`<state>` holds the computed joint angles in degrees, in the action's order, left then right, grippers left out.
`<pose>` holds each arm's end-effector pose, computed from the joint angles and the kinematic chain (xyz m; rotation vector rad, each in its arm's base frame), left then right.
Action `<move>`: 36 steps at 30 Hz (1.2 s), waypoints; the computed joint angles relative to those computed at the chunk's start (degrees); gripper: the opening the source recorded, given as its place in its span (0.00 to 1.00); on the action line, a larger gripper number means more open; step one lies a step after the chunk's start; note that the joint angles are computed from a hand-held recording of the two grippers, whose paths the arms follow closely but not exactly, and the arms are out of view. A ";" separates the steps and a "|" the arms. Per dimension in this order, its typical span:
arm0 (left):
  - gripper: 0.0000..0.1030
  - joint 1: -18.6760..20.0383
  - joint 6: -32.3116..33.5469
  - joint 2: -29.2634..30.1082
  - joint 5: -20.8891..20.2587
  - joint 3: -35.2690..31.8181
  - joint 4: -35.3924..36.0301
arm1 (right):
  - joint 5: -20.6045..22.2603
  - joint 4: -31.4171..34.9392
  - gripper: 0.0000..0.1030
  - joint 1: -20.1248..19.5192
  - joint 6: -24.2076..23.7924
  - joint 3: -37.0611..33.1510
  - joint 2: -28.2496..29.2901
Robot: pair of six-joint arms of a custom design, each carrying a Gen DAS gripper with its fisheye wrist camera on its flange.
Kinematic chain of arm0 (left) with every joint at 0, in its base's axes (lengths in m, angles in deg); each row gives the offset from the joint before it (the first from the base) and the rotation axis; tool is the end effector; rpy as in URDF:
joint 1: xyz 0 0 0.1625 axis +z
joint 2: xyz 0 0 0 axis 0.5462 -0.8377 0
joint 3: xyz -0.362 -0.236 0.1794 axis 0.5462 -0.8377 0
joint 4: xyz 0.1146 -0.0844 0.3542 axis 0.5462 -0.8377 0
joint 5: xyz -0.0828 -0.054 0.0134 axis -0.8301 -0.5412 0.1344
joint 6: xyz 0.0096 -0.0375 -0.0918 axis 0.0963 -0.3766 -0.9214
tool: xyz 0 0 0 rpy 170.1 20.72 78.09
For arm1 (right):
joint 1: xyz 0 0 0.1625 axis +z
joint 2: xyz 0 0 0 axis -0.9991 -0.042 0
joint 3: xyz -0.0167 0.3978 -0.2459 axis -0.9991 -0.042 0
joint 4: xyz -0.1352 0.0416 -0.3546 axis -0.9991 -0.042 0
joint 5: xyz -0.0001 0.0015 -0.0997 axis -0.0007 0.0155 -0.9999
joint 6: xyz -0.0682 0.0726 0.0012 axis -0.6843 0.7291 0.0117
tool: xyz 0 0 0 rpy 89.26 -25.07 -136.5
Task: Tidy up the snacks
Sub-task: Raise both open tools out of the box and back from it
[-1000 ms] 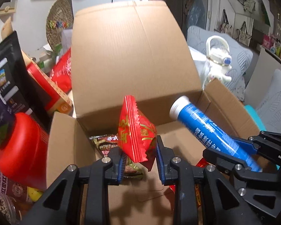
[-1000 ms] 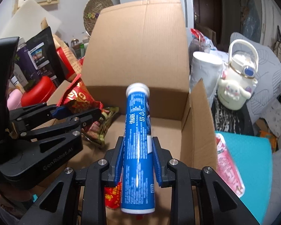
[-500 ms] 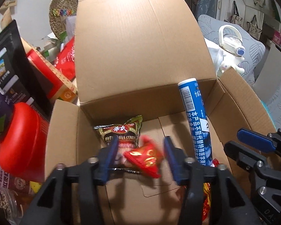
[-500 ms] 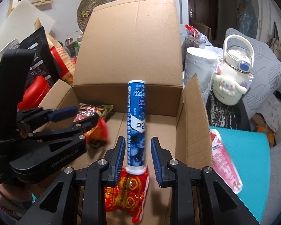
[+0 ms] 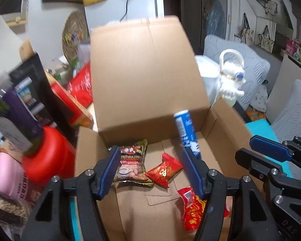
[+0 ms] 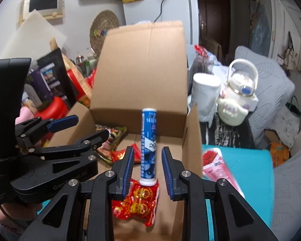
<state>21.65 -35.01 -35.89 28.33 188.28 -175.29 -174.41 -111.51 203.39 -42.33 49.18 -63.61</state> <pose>-0.1589 -0.5879 0.2660 0.6001 2.2100 -0.8407 0.3556 -0.5612 0.0728 0.6458 -2.3747 0.8741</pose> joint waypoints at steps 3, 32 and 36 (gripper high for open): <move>0.61 -2.17 0.16 -1.99 0.78 1.65 -1.44 | -0.48 -2.09 0.27 1.67 -0.51 1.52 -1.36; 0.75 -24.41 -13.33 -25.04 7.15 25.05 2.22 | -11.41 -24.71 0.60 16.68 1.81 22.07 -8.76; 0.75 -26.52 -17.78 -27.78 6.93 27.59 6.70 | -13.45 -27.73 0.65 17.97 4.07 25.18 -8.53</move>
<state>-4.87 -52.78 -63.68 35.26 215.88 -168.59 -187.86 -139.24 221.35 -38.26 74.35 -72.14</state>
